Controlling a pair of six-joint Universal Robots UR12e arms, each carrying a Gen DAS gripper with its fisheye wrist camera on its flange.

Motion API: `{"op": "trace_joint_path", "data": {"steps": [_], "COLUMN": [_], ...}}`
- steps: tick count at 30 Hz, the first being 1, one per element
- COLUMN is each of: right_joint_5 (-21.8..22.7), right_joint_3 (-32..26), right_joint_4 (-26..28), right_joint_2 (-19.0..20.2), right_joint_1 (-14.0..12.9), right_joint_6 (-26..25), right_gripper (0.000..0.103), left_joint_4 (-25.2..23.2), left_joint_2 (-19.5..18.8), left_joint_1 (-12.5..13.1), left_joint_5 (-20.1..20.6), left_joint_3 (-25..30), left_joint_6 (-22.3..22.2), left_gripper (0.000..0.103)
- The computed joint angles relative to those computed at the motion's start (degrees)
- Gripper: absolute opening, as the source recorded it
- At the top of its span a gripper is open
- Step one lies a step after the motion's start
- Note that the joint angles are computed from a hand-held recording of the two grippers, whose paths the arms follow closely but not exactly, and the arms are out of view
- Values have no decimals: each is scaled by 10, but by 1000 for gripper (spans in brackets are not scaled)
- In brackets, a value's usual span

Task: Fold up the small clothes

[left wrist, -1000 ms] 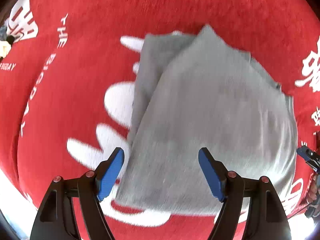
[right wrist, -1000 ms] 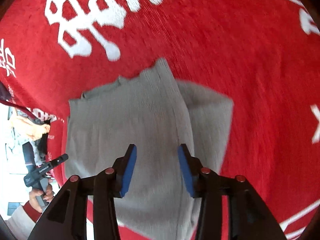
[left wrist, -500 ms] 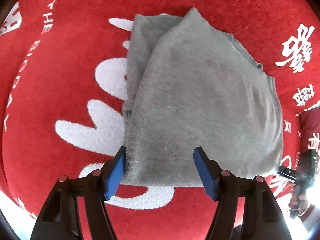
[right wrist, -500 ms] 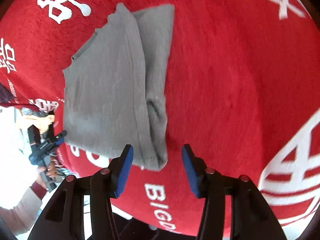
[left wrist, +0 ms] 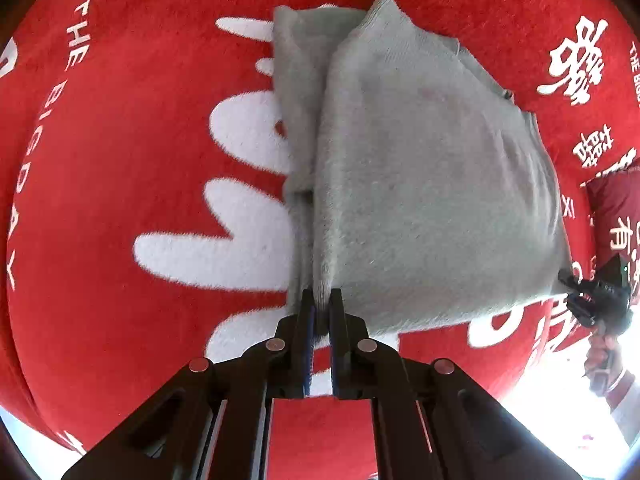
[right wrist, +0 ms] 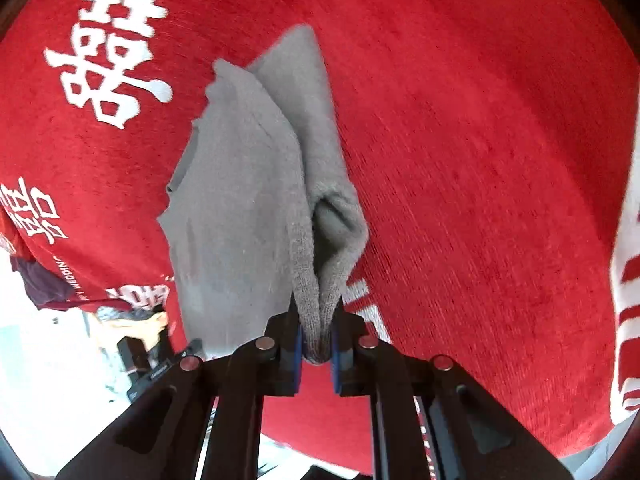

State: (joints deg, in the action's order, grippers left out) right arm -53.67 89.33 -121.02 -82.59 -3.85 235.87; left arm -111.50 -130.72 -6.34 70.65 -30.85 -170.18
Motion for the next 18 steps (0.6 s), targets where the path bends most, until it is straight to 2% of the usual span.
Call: {"op": "trace_joint_path", "data": {"steps": [2,4,5,6,8,12,14,18], "right_joint_5": [-4,-9,-7,-1,13,44,46,37], "right_joint_3": [7,7,11,15,28,40,42,49], "right_joint_4": [-3,0,-4,-16,-52,-102,-122,-166], "right_joint_2": [-4,-6,-8,-11,-17,-13,-8,0], "right_joint_1": [0,3,3,4,5,14,19,23], "right_joint_6": [24,38,41,47,68,106,120,162], "right_gripper": [12,19,26,43,56,56,56,56], "left_joint_4": [11,16,20,24,27,40,55,90], "left_joint_2": [10,20,21,25,37,63,74,86], "left_joint_1": [3,8,6,6,11,25,28,29], "left_joint_5": [-5,-19,-24,-30,-51,-100,-114,-143], "left_joint_3": [-14,-26,-29,-35,-54,-110,-138,-172], "left_joint_6": [-24,-52,-61,-68,-84,-140,-177,-213], "left_gripper": [7,8,8,8,8,8,8,8]}}
